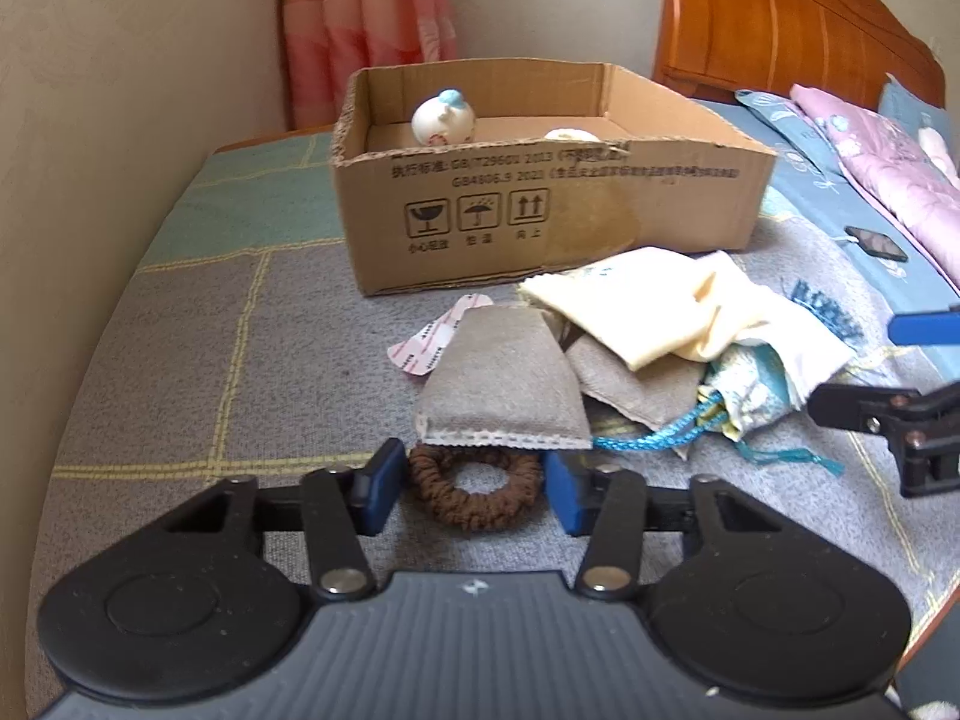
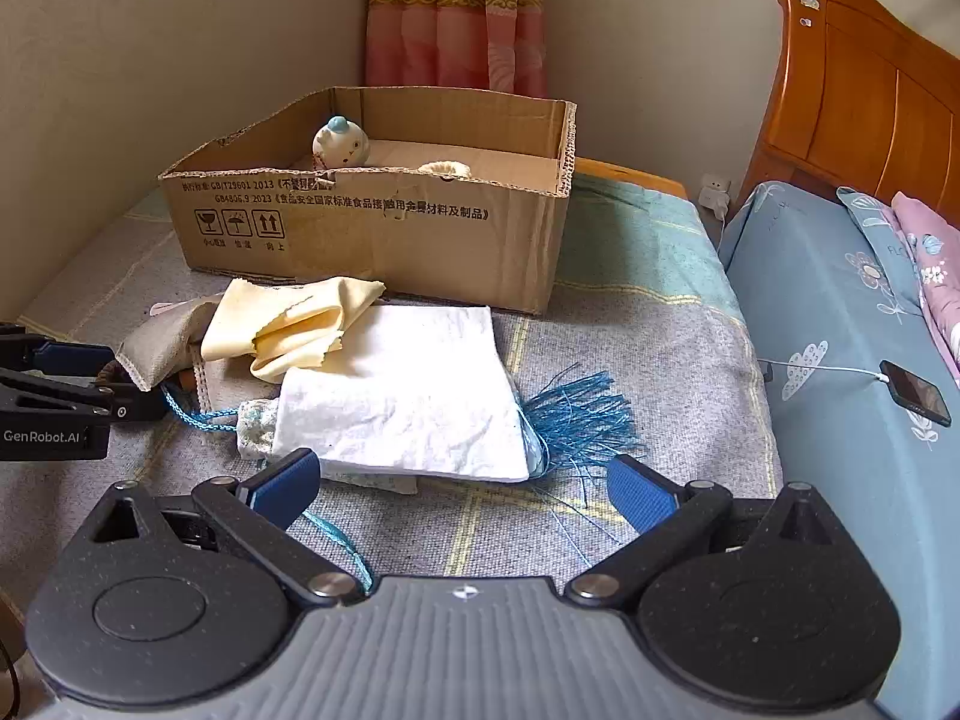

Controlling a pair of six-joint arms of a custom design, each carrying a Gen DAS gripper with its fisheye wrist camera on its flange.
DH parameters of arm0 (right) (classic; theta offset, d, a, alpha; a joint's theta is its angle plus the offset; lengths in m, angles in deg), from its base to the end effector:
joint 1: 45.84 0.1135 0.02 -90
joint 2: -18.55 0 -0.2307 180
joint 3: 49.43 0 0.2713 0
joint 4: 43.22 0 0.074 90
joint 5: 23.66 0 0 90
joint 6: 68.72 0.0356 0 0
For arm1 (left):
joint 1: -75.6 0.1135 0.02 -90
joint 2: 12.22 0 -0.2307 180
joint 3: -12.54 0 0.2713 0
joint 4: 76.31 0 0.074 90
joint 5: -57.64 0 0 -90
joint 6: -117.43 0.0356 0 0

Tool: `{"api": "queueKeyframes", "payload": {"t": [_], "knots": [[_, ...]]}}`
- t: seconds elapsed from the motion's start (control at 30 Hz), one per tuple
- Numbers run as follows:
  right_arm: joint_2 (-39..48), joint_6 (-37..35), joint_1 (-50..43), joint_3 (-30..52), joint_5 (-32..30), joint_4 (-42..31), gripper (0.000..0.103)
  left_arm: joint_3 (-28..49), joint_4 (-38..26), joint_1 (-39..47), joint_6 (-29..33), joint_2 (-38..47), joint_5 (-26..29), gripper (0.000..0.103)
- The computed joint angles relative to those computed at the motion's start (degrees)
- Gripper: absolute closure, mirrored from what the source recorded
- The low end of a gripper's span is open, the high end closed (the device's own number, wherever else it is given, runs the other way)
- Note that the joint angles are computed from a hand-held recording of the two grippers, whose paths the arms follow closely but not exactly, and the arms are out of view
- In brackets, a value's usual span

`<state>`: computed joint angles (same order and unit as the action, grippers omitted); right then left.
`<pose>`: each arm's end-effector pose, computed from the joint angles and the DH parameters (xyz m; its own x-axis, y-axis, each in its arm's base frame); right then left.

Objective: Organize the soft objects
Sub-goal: 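Grasp the brown fabric ring with the left gripper while the right gripper reaches the yellow cloth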

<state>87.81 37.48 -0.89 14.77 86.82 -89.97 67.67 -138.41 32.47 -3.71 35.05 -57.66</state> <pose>0.2034 0.1854 0.2209 -0.6761 -0.3056 -0.6704 -0.3334 0.9383 -0.0916 0.1522 -0.1217 0.2339 -0.7323 0.0453 -0.6795 0.0668 0.9978 -0.0054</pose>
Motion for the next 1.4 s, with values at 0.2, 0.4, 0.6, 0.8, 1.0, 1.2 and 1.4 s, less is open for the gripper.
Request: {"api": "queueKeyframes", "payload": {"t": [0.2, 0.4, 0.6, 0.8, 1.0, 1.2, 1.4], "knots": [[-0.12, 0.12, 0.09, 0.05, -0.17, -0.2, 0.0, -0.1, -4.58, -1.31, -2.28, -2.78, -0.82, 0.062], [-0.39, -0.4, 0.41, 0.64, -0.25, -0.34, 0.0, -0.82, -10.85, -0.11, -4.22, -7.08, -3.46, 0.06], [2.22, -1.92, 1.87, 3.17, 0.22, 0.78, 0.0, -2.6, -10.3, 0.44, -4.42, -9.59, -2.73, 0.05], [4.87, -3.41, 4.02, 5.25, 0.63, 2.01, 0.0, -4.29, -9.36, 1.99, -4.01, -12.32, -1.28, 0.055], [9.17, -5.83, 4.7, 8.1, 0.61, 3.67, 0.0, -4.37, -10.39, 3.23, -3.76, -12.36, -3.4, 0.06], [14.17, -8.18, 4.89, 11.52, -1.49, 6.52, 0.0, -5.17, -9.42, 6.11, -1.82, -13.5, -1.75, 0.058], [20.46, -9.3, 4.26, 15.76, -4.04, 9.42, 0.0, -5.43, -8.34, 7.22, -1.01, -13.55, -0.44, 0.058]]}}
